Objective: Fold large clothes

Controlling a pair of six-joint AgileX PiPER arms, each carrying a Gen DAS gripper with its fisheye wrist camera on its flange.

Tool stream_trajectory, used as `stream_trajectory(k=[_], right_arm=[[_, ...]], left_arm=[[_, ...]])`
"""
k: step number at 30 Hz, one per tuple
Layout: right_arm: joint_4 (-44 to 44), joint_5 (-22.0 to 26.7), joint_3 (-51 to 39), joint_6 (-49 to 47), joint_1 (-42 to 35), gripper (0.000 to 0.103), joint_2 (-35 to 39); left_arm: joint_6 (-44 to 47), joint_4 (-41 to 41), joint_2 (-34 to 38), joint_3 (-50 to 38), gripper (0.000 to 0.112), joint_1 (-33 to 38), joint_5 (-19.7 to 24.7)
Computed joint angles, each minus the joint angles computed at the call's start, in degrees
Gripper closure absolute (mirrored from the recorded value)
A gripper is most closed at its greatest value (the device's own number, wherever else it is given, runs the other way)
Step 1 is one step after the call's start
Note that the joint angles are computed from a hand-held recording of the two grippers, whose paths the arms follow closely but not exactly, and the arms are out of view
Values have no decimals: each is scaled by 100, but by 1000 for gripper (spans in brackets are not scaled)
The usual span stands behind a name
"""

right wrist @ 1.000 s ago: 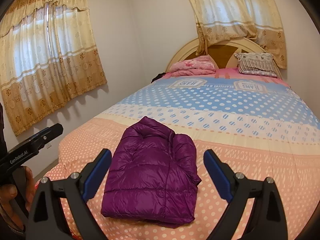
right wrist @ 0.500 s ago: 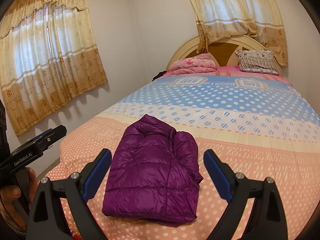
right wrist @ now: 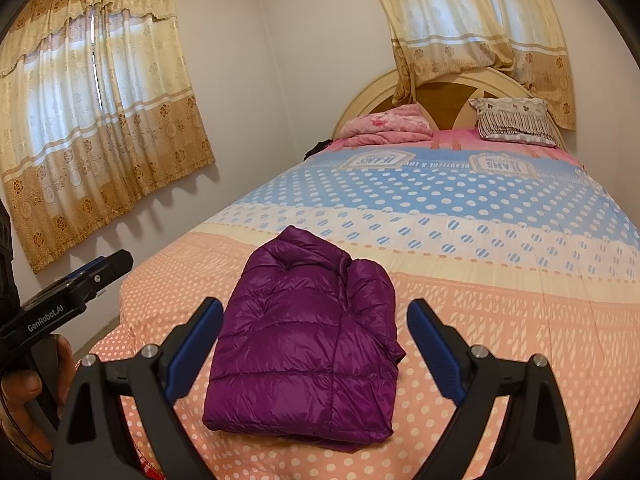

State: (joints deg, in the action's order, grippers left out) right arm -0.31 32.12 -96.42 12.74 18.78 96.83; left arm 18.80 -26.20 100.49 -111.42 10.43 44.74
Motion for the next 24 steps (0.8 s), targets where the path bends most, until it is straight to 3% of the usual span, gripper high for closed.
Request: stream_trajectory(k=[24], right_arm=[[30, -31, 95, -27, 14, 8, -27]], left_arm=[[-13, 45, 152, -164, 34, -8, 166]])
